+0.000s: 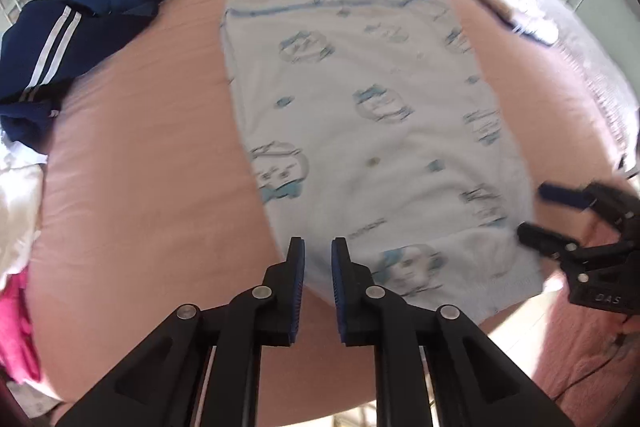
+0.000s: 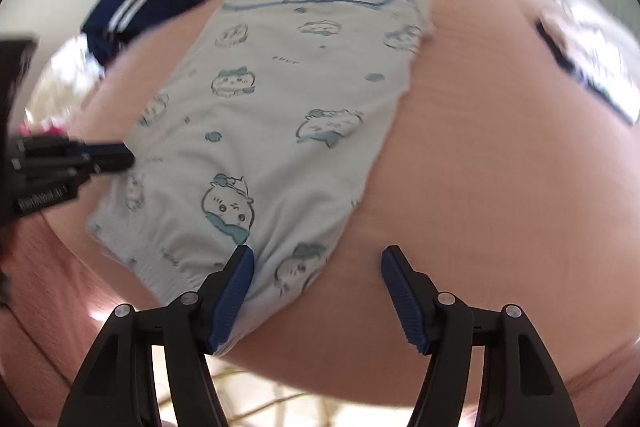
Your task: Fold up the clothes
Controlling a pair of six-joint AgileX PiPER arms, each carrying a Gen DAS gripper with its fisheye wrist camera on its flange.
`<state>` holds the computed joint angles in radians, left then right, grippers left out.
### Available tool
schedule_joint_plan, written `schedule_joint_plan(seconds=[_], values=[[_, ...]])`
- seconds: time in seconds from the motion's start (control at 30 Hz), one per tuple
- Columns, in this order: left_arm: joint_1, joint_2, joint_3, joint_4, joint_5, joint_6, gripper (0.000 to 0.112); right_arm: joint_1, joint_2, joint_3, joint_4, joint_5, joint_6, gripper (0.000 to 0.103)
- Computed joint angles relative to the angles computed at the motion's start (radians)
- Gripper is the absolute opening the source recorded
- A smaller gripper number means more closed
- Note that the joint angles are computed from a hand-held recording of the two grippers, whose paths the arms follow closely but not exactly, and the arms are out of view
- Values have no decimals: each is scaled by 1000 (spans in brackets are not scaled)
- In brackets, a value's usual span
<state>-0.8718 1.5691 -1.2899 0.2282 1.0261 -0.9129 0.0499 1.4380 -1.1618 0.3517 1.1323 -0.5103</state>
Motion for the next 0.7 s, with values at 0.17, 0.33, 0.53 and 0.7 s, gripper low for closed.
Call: schedule_joint_plan(seconds=[0.17,0.33,0.53,0.7], values=[[-57,42,15,-13,-106,-44,29,18,-49,4,41,-27,8,66],[-133,49,12,37,-14,-112,36,128,-51,69,-117,-66,101,66],[-140,-30,59,28,2,-170,48,9,-72,56,-25,29,-18,66],[-136,-21,91,85,-88,-242,48,-8,-105,57,82,-30,-54,66]])
